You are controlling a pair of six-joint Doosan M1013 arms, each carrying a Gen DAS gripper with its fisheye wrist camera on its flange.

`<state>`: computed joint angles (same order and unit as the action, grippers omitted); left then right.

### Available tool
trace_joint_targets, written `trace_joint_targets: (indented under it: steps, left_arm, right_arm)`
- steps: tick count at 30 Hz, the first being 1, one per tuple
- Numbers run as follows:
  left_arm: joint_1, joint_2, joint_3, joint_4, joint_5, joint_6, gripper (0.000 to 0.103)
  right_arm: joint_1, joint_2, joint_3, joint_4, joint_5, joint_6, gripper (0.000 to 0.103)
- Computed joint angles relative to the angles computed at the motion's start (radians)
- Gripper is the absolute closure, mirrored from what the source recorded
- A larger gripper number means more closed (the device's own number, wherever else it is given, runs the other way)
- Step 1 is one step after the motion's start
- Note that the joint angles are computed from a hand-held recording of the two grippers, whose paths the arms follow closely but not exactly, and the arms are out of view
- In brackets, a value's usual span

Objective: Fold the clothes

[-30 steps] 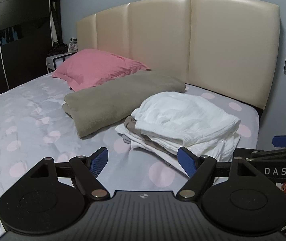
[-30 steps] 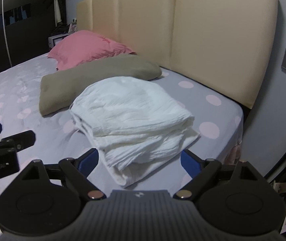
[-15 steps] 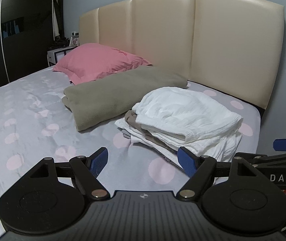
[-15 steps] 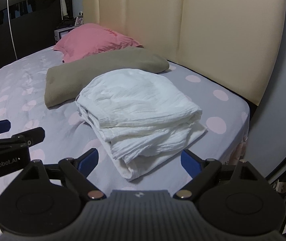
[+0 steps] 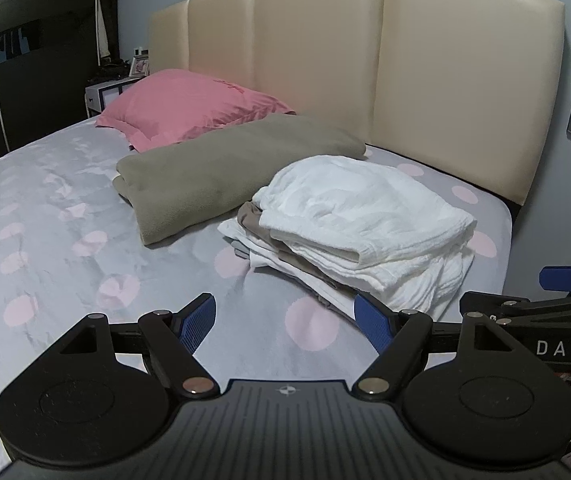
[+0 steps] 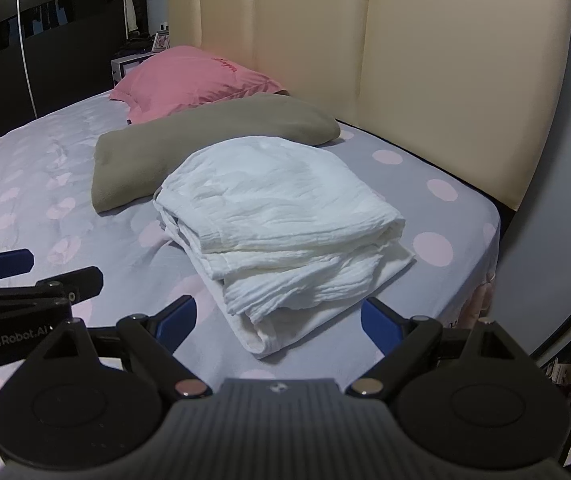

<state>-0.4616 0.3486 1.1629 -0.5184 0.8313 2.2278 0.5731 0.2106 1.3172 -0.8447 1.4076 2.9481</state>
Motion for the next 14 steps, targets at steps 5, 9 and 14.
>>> trace_joint_targets:
  steps: [5,9,14]
  left_arm:
    - [-0.001,0.002,-0.003,0.009,0.01,-0.003,0.027]
    - [0.001,0.003,-0.003,0.005,0.014,-0.005,0.027]
    - [0.001,0.001,0.0,0.011,0.008,-0.019,0.027]
  right_arm:
    - [0.001,-0.001,0.001,0.001,-0.001,0.005,0.012]
    - [0.002,0.0,-0.001,0.004,0.0,0.004,0.012]
    - [0.002,-0.001,0.001,0.004,-0.002,0.004,0.012]
